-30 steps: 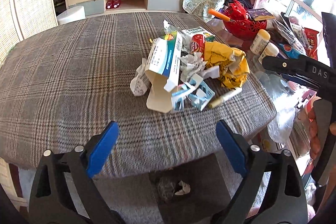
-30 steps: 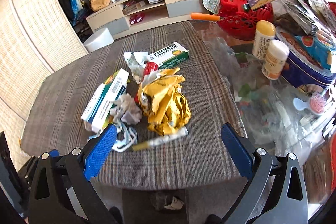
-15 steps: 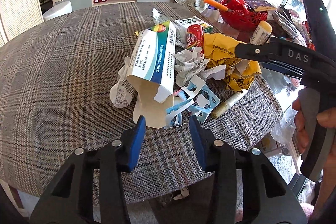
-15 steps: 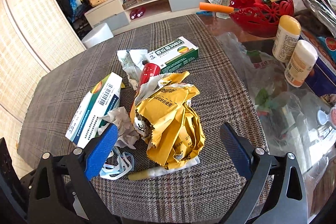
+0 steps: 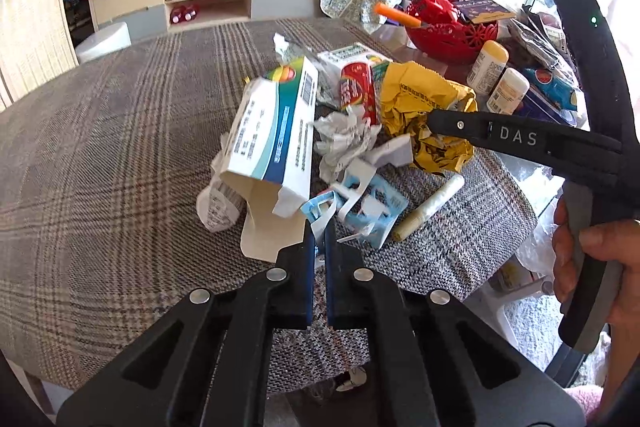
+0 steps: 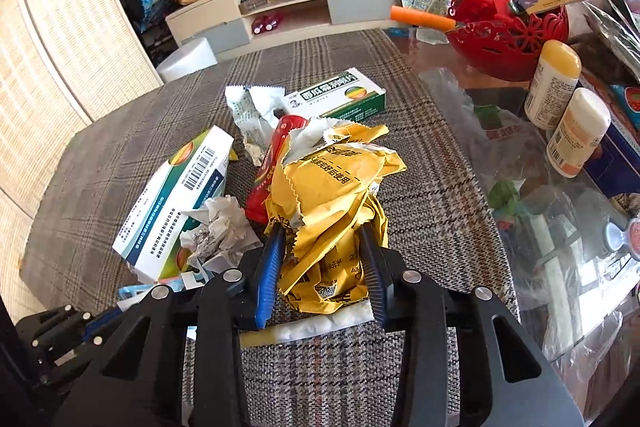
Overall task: Collect trash
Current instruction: 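Grasp the crumpled yellow foil wrapper with the right gripper, then lift the yellow wrapper with the right gripper while the left gripper grasps blue-white cardboard scraps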
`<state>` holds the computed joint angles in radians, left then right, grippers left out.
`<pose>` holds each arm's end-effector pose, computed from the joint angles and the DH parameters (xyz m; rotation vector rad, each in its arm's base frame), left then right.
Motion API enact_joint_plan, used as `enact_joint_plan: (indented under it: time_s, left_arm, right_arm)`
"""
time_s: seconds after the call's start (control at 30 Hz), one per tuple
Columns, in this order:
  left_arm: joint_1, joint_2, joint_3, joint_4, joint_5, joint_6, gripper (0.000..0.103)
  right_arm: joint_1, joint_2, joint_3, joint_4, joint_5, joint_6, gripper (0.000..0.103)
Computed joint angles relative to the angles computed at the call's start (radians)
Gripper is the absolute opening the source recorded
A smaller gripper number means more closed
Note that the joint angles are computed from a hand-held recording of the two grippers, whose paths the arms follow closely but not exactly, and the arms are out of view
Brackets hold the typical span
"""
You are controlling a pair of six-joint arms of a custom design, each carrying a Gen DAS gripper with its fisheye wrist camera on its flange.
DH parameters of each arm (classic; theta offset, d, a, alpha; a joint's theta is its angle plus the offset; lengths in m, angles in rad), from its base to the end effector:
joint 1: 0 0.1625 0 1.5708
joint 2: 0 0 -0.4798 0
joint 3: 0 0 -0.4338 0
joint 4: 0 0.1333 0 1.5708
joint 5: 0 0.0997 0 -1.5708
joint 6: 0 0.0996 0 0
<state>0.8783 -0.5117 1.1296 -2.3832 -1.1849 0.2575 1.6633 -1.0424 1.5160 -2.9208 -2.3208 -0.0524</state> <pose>-0.4352 -0.7922 0.0749 1.2251 2.4981 -0.3823 0.1342 -0.7385 0.4090 -0.2467 -2.2343 1.0531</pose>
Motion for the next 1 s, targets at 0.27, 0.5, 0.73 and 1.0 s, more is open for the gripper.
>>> enact_joint_plan:
  time_s: [0.27,0.5,0.73,1.0]
  left_arm:
    - [-0.009,-0.041,0.036,-0.084,-0.006,-0.009,0.002]
    - [-0.025,-0.089,0.082,-0.152,0.005,0.004,0.002]
    - [-0.040,-0.141,0.147,-0.207,0.044,0.022,0.002]
    - [-0.011,-0.156,0.162,-0.076,0.125,-0.041,0.002]
  right_arm:
    - [0.017,-0.022,0.024,-0.078,0.016,-0.032,0.037]
    - [0.043,-0.040,0.049,-0.117,0.032,-0.055,0.037]
    - [0.071,-0.059,0.089,-0.124,0.028,-0.038,0.037]
    - [0.103,-0.065,0.126,-0.116,0.019,-0.014,0.037]
